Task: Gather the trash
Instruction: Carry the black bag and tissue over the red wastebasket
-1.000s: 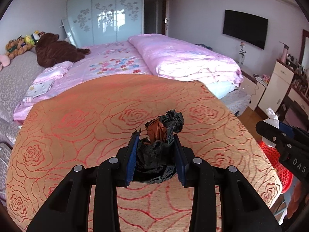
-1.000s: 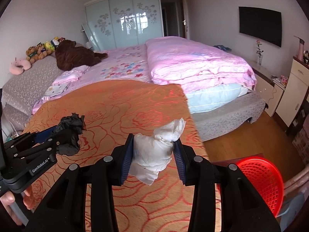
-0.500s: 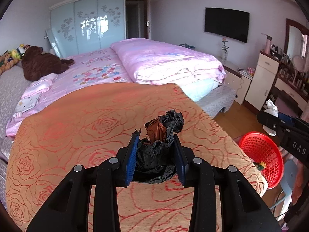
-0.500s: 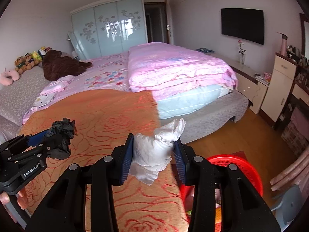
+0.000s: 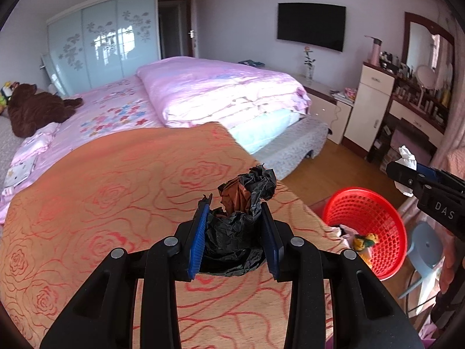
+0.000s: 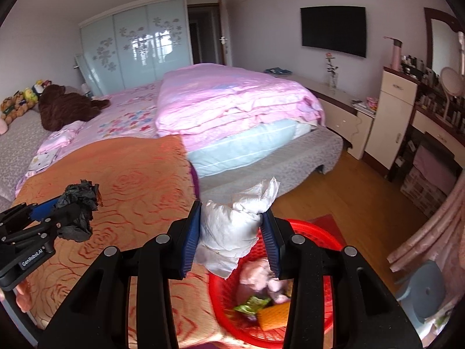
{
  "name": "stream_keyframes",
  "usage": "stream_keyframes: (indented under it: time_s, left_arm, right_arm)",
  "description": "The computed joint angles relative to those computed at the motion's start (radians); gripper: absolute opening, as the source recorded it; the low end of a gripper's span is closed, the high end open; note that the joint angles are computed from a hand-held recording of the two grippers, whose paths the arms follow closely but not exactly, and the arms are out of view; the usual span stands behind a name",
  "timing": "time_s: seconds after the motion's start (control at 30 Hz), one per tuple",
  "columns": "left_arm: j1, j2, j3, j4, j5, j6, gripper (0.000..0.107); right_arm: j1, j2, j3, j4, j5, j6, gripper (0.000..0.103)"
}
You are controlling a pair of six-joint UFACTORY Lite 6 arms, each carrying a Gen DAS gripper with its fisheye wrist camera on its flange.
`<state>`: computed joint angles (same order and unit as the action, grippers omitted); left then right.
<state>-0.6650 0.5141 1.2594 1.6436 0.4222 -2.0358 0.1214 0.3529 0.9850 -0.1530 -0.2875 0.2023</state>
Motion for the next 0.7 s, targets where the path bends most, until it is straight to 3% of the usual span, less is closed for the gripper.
stream_keyframes:
  time_s: [0.4,0.7]
  left_arm:
    - [-0.075,0.226,0.337,-0.296,-0.072,0.360,0.033]
    - [-0.125,0.474,0.690,-0.694,-0.078,0.794,0.033]
  right_arm:
    - [-0.150,0.027,-0.043,-0.053,-0.033,0.024,0.039]
    - [-0.265,0.110,-0.008,-0.204,-0.044,0.148,0.039]
